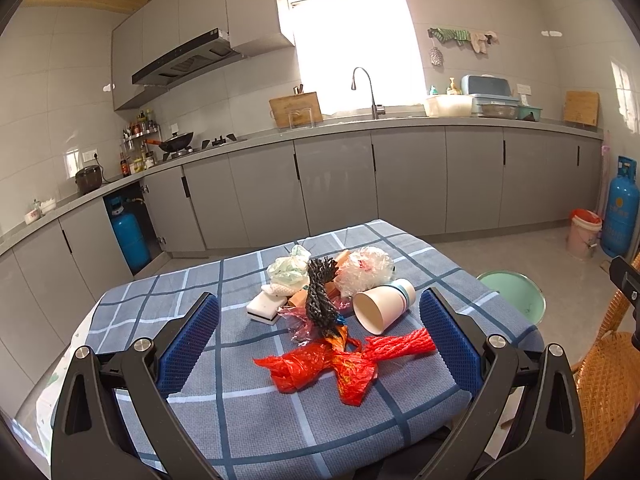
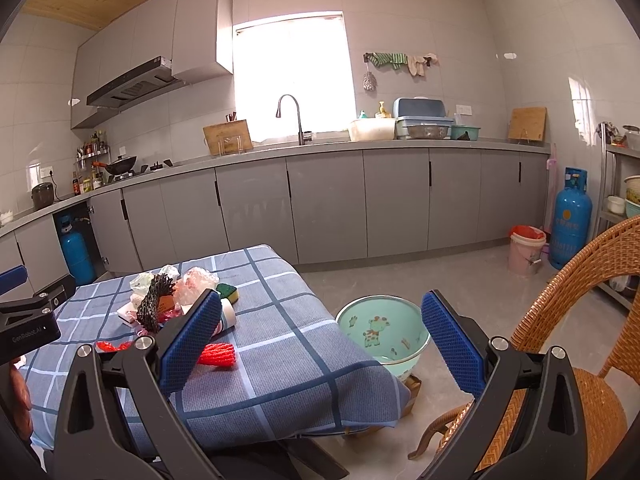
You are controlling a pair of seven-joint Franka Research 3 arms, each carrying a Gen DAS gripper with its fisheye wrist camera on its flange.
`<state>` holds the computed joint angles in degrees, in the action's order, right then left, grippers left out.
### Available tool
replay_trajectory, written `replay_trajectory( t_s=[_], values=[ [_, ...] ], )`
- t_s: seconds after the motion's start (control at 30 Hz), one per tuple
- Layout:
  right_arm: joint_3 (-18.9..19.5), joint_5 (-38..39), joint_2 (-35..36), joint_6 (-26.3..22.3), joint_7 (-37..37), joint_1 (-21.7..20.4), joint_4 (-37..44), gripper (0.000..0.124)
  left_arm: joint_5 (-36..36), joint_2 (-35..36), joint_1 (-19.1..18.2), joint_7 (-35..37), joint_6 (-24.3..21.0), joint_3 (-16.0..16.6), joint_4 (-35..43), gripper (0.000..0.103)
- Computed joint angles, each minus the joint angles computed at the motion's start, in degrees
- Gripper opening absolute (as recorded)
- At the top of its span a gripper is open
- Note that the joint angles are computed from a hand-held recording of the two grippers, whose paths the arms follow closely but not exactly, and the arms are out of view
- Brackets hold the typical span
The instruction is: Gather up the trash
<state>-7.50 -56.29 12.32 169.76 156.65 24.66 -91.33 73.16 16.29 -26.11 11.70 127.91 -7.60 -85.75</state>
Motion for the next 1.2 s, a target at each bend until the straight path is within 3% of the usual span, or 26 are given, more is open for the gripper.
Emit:
replay_trajectory(
  t_s=[1.2],
  values=[
    [-0.3, 0.4, 0.3, 0.5, -0.1, 0.1, 0.0, 0.098, 0.7, -1.0, 0.4, -0.3, -0.5, -0.4, -0.6, 0.098]
  ],
)
